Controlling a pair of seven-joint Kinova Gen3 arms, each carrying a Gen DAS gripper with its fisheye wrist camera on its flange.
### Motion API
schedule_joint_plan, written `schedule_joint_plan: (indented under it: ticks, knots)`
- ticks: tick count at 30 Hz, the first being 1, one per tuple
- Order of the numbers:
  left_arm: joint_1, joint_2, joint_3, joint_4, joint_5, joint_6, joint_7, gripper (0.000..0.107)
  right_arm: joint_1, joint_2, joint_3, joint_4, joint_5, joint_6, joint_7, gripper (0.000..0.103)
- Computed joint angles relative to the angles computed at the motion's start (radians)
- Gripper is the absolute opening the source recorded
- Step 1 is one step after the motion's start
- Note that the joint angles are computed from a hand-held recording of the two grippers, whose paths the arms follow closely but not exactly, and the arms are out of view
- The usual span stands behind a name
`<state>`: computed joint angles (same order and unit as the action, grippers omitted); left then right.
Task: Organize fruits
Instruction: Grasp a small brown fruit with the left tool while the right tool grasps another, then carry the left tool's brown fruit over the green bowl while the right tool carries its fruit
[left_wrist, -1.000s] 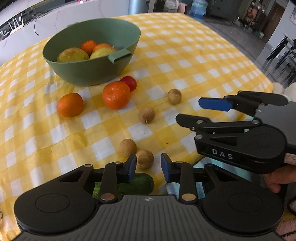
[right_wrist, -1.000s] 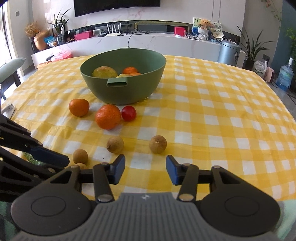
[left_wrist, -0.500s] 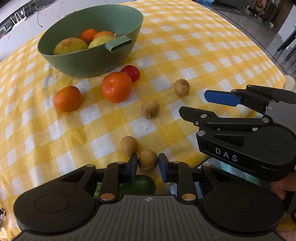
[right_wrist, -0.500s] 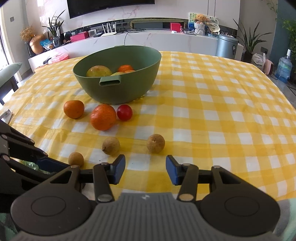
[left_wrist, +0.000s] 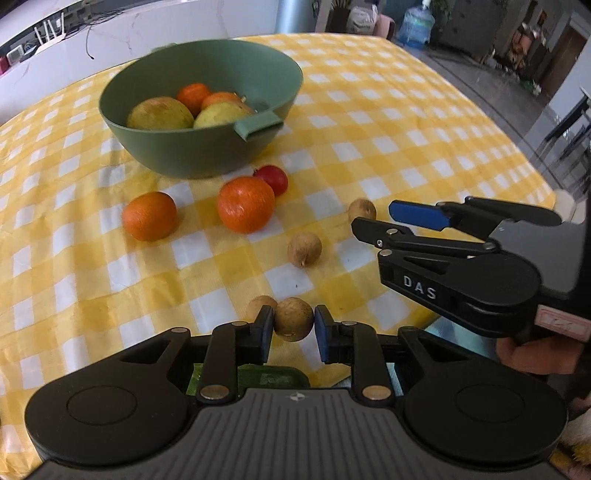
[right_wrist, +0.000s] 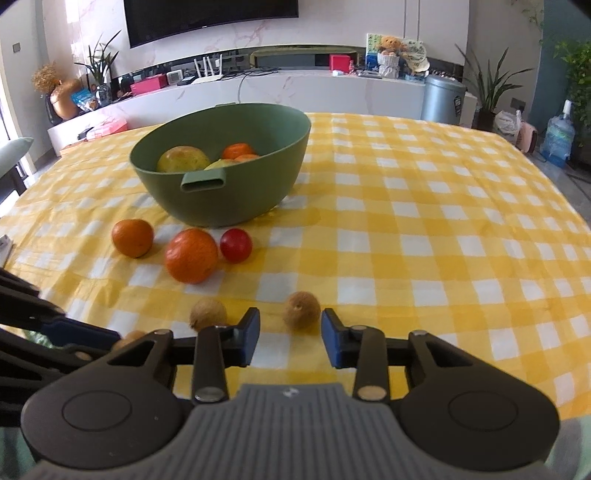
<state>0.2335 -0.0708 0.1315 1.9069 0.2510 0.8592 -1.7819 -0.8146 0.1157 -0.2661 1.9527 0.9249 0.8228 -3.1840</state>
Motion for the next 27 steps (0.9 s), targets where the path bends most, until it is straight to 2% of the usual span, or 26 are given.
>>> schedule_joint_plan:
  ticks: [4, 12, 18, 27]
  knots:
    - [-0.005, -0.005, -0.002, -0.005, -0.014, -0.006, 0.025, 0.026, 0.009, 0.016, 0.011, -0.013, -0.004, -0.005, 0.006, 0.033]
    - [-0.013, -0.008, -0.008, -0.009, -0.009, -0.016, 0.039, 0.026, 0.033, 0.035, 0.039, -0.036, -0.081, -0.037, 0.061, 0.022]
    - [-0.026, -0.026, -0.028, -0.002, 0.025, -0.019, 0.031, 0.026, 0.024, 0.030, 0.044, -0.030, -0.073, -0.040, 0.051, 0.020]
    - [-0.056, -0.062, -0.059, -0.004, 0.080, -0.031, 0.026, 0.026, 0.011, -0.016, 0.013, 0.000, 0.000, -0.046, 0.008, 0.020]
